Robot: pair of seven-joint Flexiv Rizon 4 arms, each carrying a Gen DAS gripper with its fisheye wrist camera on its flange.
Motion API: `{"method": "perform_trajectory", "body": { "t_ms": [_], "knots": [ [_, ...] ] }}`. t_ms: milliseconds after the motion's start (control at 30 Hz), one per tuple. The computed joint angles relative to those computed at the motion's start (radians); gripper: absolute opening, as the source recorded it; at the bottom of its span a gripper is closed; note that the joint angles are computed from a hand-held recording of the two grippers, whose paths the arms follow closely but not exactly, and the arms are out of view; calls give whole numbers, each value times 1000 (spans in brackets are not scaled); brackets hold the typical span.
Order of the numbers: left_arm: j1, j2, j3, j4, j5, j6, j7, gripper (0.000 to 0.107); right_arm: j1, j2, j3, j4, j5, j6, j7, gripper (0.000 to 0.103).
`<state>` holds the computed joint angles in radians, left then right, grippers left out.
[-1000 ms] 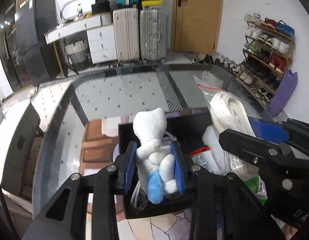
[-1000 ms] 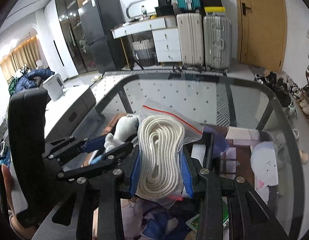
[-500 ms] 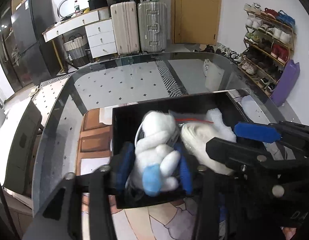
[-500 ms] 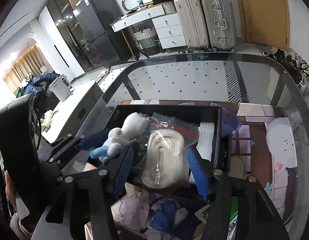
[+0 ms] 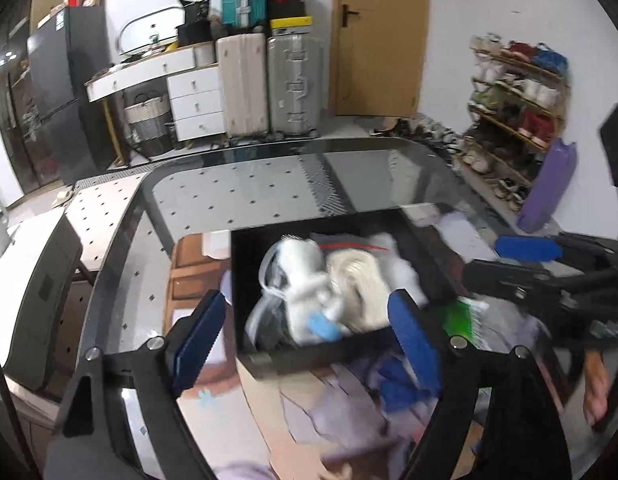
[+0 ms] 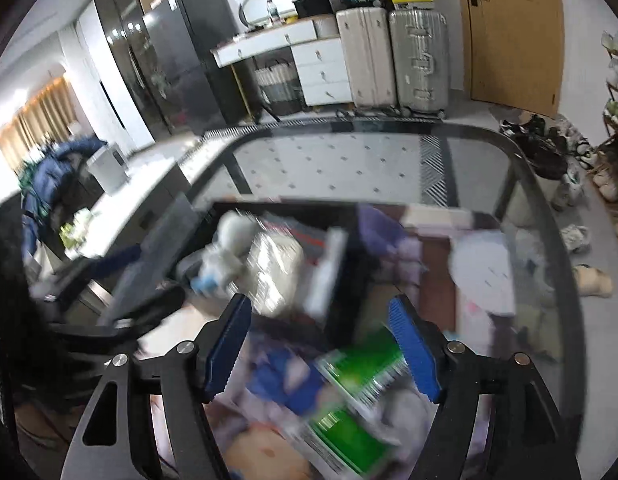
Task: Organize soft objects
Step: 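Open both grippers and withdraw them toward the green sachets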
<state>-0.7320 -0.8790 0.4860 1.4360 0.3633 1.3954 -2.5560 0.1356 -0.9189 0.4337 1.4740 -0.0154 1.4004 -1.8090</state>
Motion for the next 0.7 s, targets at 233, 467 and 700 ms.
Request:
{"method": "perform_trajectory", "body": {
  "t_ms": [233,467,700],
  "knots": [
    [19,-18,-146,-23,-17,-102,150,85,25,0,-110,38,-37,-103,39,73],
    [92,-80,-303,-60,-92,-182,263,85,148,50,-312,166,-70,48,137,73],
    [58,-83,-258,-50,-106,-184,227,87,111,20,-297,157,-220,-45,196,73]
  ]
}}
